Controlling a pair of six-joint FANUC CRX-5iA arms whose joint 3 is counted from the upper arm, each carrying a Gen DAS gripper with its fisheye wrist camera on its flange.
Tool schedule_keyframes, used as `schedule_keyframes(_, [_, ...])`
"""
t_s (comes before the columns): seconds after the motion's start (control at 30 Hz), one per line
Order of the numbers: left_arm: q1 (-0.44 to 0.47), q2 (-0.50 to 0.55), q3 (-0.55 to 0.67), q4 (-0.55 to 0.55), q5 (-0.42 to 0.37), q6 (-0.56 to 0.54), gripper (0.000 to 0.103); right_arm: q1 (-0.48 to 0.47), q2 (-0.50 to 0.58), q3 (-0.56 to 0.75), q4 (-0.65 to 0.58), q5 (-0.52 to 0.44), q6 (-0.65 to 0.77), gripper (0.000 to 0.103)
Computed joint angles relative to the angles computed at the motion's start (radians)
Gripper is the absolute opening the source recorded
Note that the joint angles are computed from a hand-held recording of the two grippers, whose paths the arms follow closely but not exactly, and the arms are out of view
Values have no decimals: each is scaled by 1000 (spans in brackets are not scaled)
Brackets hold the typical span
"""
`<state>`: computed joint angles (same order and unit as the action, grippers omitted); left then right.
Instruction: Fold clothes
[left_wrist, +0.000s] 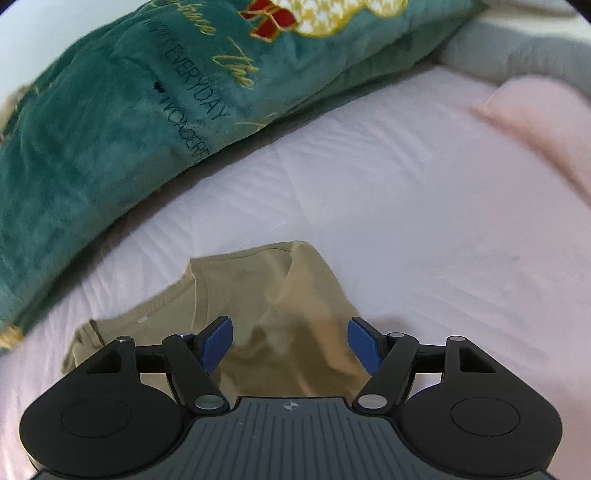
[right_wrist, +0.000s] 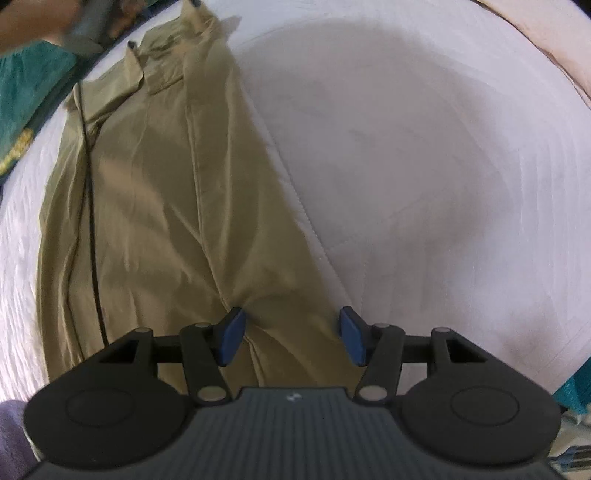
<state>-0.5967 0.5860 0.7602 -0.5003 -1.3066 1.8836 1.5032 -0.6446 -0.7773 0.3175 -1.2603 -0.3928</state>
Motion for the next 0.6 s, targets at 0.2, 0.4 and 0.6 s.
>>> schedule_keyframes(0.2, [9,94,83,28,-26,-66,72,-22,-5,-12,4,45,-18,63])
schedule_keyframes(0.4, [-3,107,77,16,31,-120,66,-32,6,-8,6,60,8,72])
schedule_keyframes(0.6, [84,63,-23,268,137,-200,16,12,-58,-35,30,33,-11,37])
